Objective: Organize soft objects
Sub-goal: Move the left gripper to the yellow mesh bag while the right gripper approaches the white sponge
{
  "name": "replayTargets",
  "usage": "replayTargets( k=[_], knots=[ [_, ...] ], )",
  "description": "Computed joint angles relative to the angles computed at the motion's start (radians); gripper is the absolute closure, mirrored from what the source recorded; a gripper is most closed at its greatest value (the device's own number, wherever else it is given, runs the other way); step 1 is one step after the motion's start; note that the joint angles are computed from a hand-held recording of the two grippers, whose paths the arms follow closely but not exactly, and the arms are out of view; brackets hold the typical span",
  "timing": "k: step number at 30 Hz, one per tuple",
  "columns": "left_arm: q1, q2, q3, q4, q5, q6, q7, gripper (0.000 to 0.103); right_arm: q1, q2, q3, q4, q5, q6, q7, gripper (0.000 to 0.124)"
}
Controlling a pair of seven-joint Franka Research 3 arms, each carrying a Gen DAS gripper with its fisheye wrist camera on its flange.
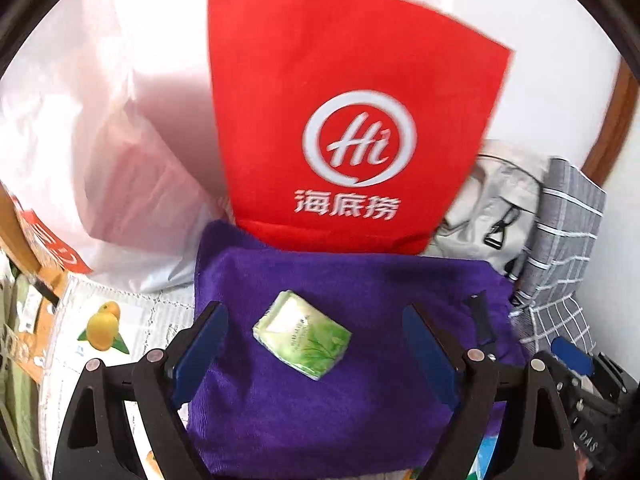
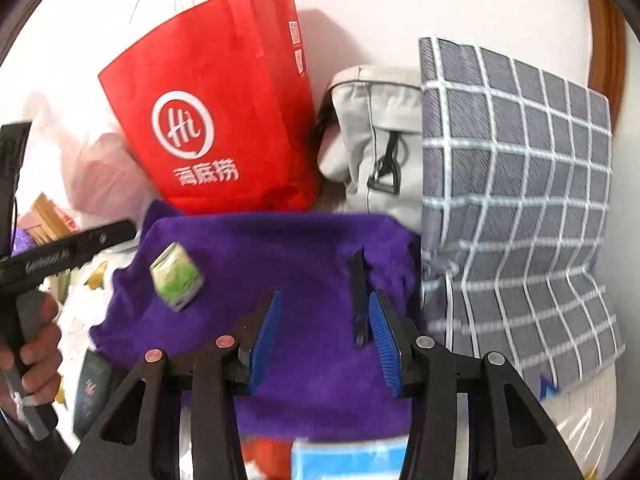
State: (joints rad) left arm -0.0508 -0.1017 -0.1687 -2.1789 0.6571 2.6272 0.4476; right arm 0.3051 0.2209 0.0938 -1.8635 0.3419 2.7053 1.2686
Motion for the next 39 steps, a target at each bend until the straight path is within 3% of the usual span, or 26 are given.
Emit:
replayTargets(
  k=[8, 16, 22, 32, 39],
  knots=[
    [-0.033, -0.160, -0.034, -0.110, -0.048, 0.017, 0.036, 0.015, -0.002, -0.166, -0.014, -0.183, -0.024, -0.010, 0.030, 0.078],
    [-0.059, -0.409, -0.114, -0.298, -0.071, -0.029, -0.021, 0.015, 0.002, -0.371, -0.015, -0.400, 0.037, 0.000, -0.012, 0.079],
    [-0.118, -0.573, -0.138, -0.432, -0.146, -0.102, -0.079, 0.015, 0.033, -0.542, -0.033, -0.571, 0.112, -0.002, -0.066, 0.079],
    [-0.232, -0.733, -0.169, -0.602, -0.258, -0.223, -0.166, 0.015, 0.124, -0.753, -0.042, -0.794, 0.182, 0.012, -0.155, 0.078],
    [-0.293, -0.805, -0.178, -0.709, -0.291, -0.277, -0.235, 0.015, 0.250, -0.749, -0.064, -0.830, 0.279, 0.073, -0.285, 0.068]
  ],
)
